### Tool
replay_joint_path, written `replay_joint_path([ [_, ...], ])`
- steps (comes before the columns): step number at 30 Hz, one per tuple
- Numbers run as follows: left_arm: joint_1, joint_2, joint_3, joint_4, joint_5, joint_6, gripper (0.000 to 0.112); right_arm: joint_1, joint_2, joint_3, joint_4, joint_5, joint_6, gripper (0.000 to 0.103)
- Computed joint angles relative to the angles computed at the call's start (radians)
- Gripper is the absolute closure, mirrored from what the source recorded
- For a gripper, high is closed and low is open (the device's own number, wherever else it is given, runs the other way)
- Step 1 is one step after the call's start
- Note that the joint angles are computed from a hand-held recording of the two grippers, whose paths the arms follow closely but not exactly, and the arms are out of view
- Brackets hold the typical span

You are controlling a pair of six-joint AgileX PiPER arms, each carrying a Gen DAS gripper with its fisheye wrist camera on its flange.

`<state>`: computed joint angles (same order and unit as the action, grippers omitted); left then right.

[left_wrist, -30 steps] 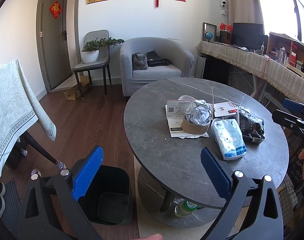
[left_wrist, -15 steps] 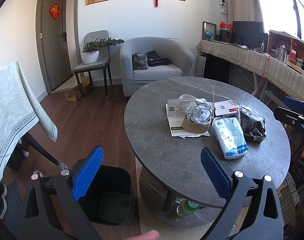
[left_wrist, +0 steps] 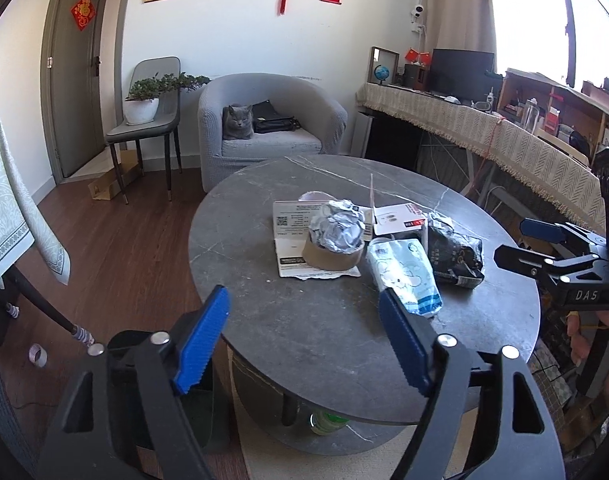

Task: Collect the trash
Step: 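Grasp the light-blue tissue pack with the left gripper while the right gripper grasps the black tissue pack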

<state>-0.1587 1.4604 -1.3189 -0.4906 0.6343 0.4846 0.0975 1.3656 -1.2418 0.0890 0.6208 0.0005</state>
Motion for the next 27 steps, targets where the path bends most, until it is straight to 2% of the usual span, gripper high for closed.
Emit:
replay_joint_path([
  [5,-0.062,0.024,-0.013,0.008,0.027,-0.021,0.048,-0.045,-0.018,0.013,0.068,0.01,-0.068,0.003],
  [11,-0.135,0.08,-0.048,-0.004,0.054,-0.068,0.044,-0.093,-0.031,0.028,0.136,0.024,-0.143,0.003],
  [15,-0.193,0.126,-0.081,0.079,0.052,-0.146,0.043,-0.144,-0.038,0.041,0.206,0.035,-0.225,0.003],
  [21,-0.221,0.199,-0.15,0.118,0.071,-0.217,0.042,-0.207,-0.028,0.037,0.304,0.062,-0.38,0.003],
  [25,-0.235,0.222,-0.179,0.166,0.065,-0.269,0.041,-0.207,-0.013,0.02,0.314,0.083,-0.471,0.003],
  [27,-0.256,0.23,-0.188,0.238,0.054,-0.323,0.042,-0.204,0.004,0.005,0.31,0.095,-0.502,0.003],
])
